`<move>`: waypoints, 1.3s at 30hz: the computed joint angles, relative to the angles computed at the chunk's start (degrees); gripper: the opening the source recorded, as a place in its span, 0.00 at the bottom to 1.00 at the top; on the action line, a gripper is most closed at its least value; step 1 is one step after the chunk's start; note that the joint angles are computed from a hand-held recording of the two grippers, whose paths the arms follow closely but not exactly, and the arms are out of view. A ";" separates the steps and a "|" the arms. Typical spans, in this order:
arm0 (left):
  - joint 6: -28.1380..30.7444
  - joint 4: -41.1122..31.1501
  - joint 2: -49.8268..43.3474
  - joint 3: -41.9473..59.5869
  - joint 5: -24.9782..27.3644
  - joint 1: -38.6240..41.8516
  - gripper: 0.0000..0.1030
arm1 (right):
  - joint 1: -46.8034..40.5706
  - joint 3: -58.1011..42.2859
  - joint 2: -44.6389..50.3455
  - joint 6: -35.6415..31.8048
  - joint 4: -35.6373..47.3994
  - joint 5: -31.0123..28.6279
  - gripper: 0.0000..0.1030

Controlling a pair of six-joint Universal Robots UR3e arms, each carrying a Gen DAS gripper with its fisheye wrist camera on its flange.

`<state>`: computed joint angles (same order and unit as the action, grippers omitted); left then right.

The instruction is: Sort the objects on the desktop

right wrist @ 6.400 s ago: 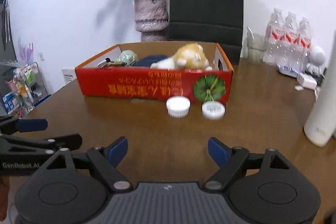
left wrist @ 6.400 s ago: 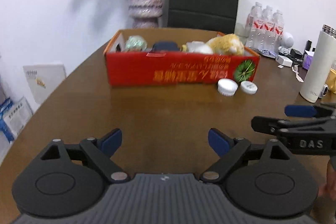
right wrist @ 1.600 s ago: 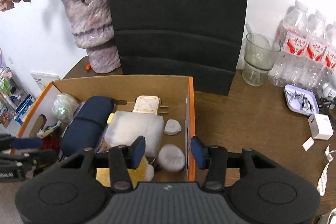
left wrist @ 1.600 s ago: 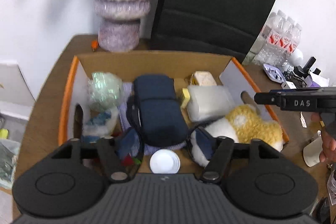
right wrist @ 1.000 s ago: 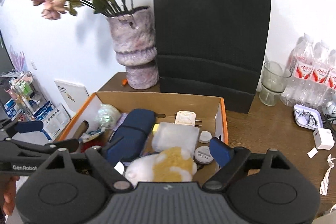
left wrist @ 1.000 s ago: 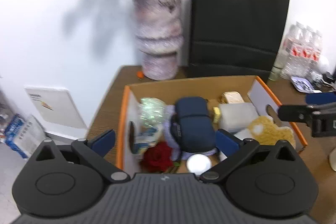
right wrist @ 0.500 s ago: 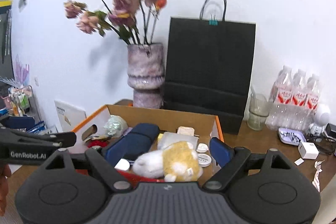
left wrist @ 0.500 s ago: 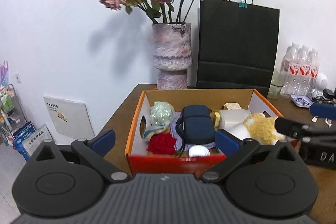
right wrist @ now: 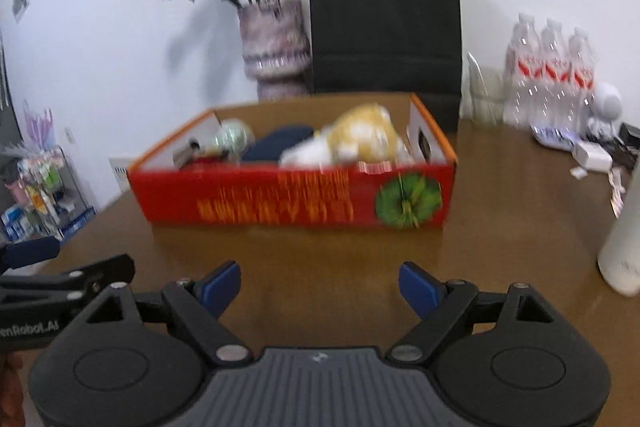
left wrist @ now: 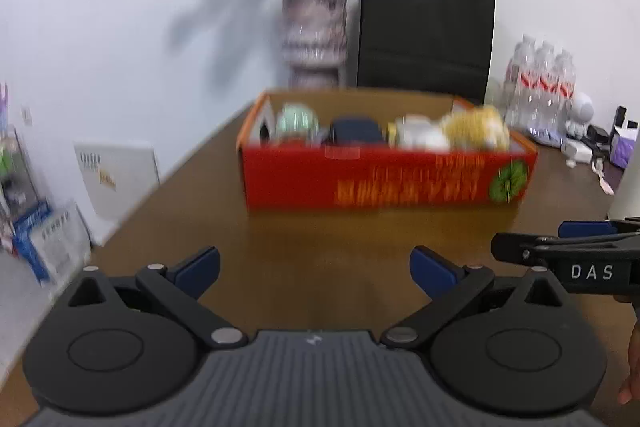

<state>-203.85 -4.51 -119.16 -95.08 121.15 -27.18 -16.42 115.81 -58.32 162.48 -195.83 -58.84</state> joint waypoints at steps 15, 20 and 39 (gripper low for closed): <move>-4.97 -0.22 5.02 -11.49 0.54 -3.86 1.00 | -4.58 19.22 -3.38 -4.57 -11.41 1.32 0.91; -5.95 -2.47 4.46 -10.24 -0.76 -2.90 1.00 | -3.45 19.54 -2.14 -5.06 -13.41 -1.05 0.94; -5.60 -6.30 2.63 -6.43 -0.89 -2.38 1.00 | -0.46 16.01 -1.44 -4.65 -10.69 -5.99 1.00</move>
